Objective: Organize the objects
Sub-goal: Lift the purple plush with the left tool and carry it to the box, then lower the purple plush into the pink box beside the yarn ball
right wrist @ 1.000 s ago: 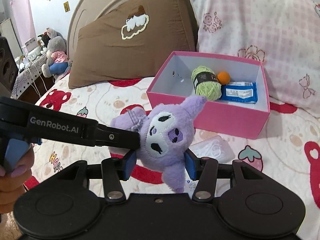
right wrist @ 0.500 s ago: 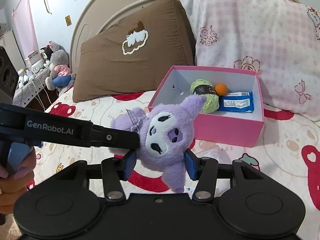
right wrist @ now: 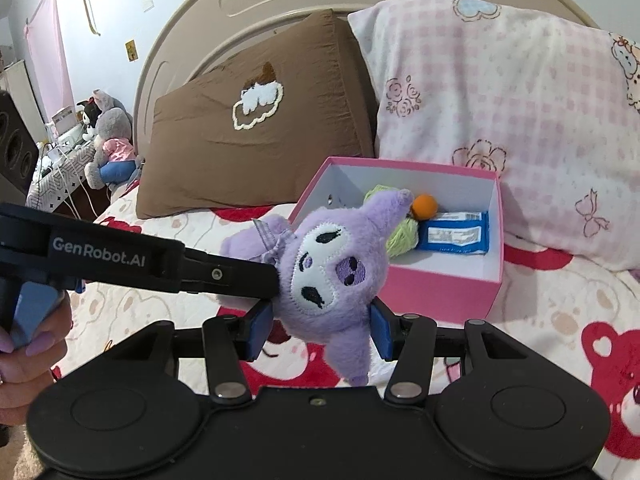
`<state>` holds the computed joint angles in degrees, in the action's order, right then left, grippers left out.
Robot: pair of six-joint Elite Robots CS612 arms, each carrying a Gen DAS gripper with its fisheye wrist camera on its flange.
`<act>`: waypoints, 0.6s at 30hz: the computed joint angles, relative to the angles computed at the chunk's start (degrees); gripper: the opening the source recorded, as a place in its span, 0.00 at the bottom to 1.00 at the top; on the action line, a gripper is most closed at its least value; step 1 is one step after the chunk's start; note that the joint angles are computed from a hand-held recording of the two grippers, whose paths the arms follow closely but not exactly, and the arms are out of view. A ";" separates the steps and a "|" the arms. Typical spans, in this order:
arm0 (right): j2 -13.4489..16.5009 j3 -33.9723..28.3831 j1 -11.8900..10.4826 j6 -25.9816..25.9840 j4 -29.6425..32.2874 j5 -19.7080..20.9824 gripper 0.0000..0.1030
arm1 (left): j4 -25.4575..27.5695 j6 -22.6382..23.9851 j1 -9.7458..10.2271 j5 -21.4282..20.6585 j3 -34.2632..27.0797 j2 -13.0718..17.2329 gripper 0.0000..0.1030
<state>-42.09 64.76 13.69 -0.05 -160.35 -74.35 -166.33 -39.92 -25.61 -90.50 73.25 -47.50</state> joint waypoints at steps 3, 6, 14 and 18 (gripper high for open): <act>1.43 -3.20 -0.60 -0.31 2.49 0.46 0.55 | 0.80 -0.63 0.39 -0.21 -3.09 1.68 0.27; 2.98 -6.76 -1.16 0.57 5.65 1.04 0.55 | 1.64 -0.92 0.88 -0.96 -5.91 3.30 0.27; 7.94 -15.05 -1.79 -0.82 11.22 0.49 0.54 | 10.14 -0.53 2.05 -1.82 -15.26 8.46 0.27; 10.70 -19.62 -2.17 0.10 14.25 1.28 0.54 | 12.16 -2.19 3.24 -5.02 -19.27 11.14 0.27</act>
<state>-31.39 45.14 11.52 0.05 -146.11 -73.08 -154.17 -42.11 -22.36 -95.51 53.98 -36.36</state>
